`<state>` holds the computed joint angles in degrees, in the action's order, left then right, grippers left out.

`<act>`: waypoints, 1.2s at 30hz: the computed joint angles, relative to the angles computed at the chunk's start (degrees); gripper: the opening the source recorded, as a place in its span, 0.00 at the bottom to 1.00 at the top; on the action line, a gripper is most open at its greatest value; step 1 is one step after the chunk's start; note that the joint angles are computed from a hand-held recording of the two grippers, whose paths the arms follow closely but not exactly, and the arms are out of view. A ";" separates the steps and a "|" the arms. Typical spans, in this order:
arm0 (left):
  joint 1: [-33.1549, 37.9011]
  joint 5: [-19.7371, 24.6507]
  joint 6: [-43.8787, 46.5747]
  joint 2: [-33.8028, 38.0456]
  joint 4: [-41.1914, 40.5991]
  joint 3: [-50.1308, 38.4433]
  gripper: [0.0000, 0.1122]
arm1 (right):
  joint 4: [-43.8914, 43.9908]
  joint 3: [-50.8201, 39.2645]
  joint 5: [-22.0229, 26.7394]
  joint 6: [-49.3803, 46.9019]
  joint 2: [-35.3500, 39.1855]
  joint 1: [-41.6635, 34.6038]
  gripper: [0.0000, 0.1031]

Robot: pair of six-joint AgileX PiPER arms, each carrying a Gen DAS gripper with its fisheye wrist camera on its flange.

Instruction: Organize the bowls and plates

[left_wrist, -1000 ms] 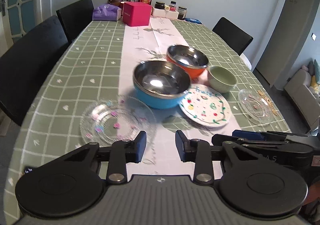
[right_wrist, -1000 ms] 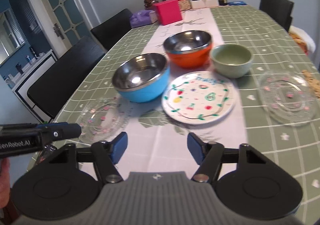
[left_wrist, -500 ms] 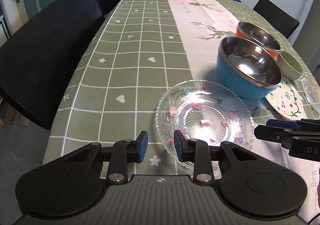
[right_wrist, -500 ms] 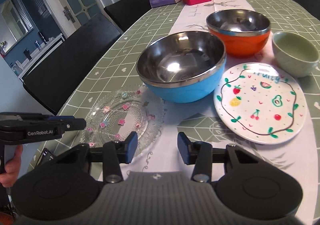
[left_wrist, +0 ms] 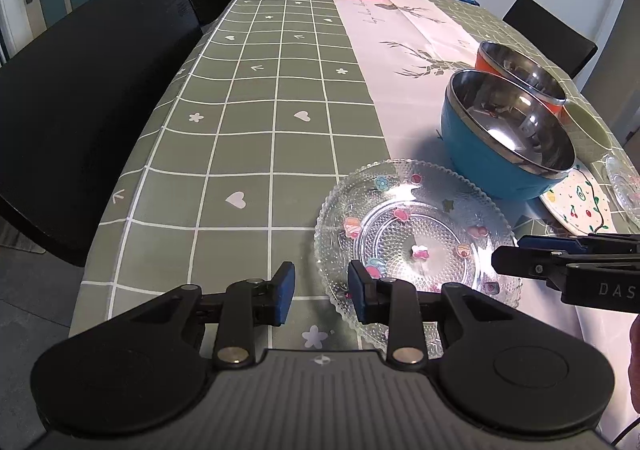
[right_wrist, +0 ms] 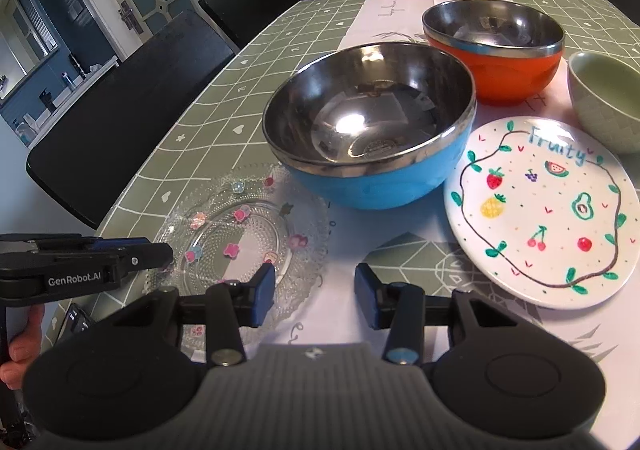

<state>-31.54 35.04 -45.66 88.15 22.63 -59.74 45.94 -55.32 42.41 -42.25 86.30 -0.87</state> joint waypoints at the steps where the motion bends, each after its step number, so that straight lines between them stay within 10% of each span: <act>1: 0.27 -0.54 0.33 0.05 -0.37 0.11 0.33 | 0.44 -0.23 0.37 -0.13 0.27 -0.07 0.42; 16: 3.22 -7.55 8.91 -0.22 -9.12 2.75 0.27 | 3.25 -1.51 3.65 -1.44 2.16 -1.47 0.28; 21: 2.25 -6.68 6.46 -0.48 -5.97 2.73 0.23 | 2.99 -0.60 1.64 -1.22 1.79 -1.25 0.12; 36: -1.28 -0.75 5.09 -1.59 -2.57 0.72 0.07 | 2.41 -0.25 3.82 0.63 0.41 -3.89 0.09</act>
<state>-32.82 34.29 -40.57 86.56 20.06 -59.01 48.35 -55.57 46.24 -41.62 86.71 -4.76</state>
